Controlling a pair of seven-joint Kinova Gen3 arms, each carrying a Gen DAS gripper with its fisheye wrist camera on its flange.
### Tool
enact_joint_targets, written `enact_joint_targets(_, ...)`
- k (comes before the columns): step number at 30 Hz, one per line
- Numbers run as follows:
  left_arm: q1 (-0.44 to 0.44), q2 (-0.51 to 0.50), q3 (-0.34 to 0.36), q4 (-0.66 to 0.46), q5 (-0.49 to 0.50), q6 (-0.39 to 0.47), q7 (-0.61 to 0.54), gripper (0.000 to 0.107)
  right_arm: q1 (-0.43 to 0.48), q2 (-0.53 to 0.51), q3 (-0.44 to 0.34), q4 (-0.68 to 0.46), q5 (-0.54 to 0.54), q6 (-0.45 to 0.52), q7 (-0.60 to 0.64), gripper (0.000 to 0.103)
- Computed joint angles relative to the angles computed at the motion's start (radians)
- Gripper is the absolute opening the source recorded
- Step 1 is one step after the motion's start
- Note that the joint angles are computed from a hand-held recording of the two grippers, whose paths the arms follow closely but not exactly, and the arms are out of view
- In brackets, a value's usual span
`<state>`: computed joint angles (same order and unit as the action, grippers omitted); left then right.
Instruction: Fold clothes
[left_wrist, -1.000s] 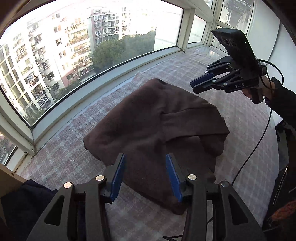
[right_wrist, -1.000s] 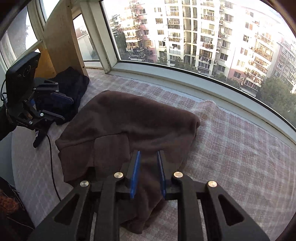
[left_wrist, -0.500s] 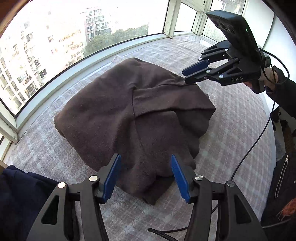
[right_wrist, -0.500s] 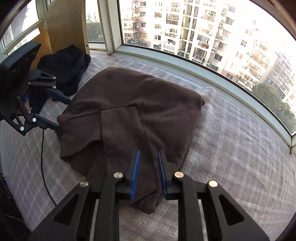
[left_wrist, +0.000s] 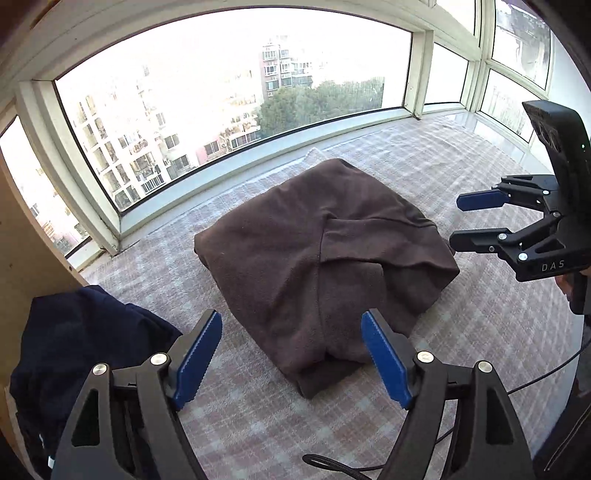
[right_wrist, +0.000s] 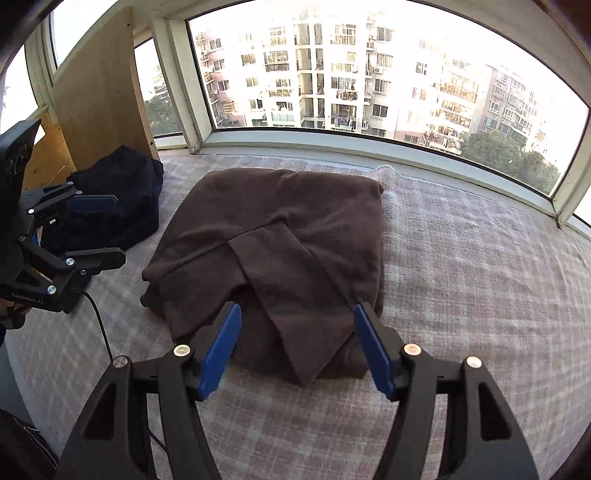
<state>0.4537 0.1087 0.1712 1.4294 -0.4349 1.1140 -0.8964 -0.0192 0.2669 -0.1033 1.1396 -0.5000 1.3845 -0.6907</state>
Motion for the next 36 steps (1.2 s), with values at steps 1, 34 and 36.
enact_joint_targets(1,0.013,-0.009,0.007,-0.004,-0.009,0.028,0.017,0.079,0.0,-0.021,0.005,0.014,0.008,0.003,-0.015,0.063)
enact_joint_targets(34,0.432,-0.109,0.275,-0.128,-0.314,0.664,0.694,0.102,-0.011,-0.462,0.219,0.224,-0.069,0.28,-0.063,0.063)
enact_joint_targets(36,0.444,-0.112,0.302,-0.127,-0.324,0.698,0.733,0.102,-0.025,-0.486,0.221,0.231,-0.06,0.287,-0.067,0.063)
